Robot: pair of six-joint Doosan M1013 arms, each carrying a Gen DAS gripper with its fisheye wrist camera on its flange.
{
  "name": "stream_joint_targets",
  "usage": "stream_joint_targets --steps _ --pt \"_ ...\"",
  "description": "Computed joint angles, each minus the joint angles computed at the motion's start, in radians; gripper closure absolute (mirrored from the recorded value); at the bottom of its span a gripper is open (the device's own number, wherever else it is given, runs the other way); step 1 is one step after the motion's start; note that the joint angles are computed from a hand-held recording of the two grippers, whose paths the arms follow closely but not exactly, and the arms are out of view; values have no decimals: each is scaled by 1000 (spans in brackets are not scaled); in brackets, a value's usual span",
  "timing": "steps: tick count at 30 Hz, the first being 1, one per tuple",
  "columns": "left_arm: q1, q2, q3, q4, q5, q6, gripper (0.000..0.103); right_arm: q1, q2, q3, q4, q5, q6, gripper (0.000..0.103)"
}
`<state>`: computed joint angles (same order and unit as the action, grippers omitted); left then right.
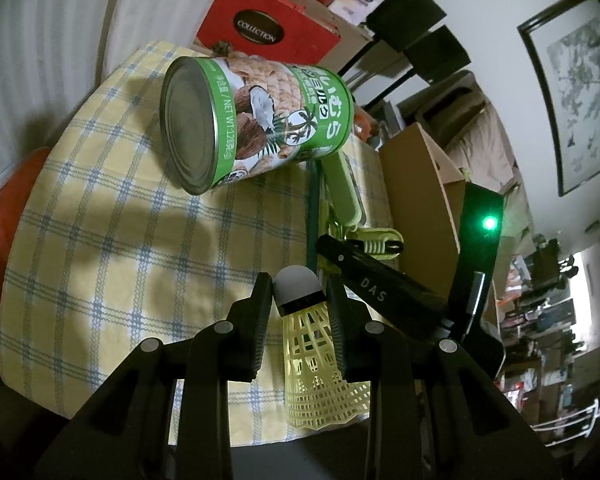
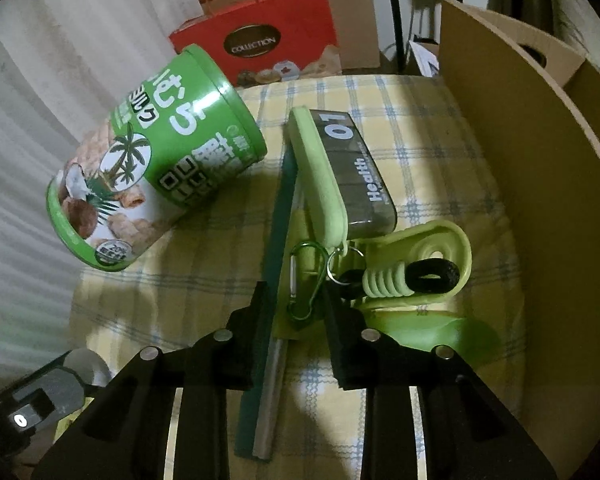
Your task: Organize objects
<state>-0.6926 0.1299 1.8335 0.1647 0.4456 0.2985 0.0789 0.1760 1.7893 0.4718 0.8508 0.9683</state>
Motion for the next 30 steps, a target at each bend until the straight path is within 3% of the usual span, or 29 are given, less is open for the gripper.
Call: stream_joint_targets --steps 4,19,30 --pt "0 -1 3 -3 -4 0 78 -26 9 -3 69 26 -28 90" --pt "-12 -4 -5 24 6 -17 78 -95 -15 11 217 131 -165 90" --pt "-37 13 -57 48 48 11 78 -135 -91 35 272 103 -274 90"
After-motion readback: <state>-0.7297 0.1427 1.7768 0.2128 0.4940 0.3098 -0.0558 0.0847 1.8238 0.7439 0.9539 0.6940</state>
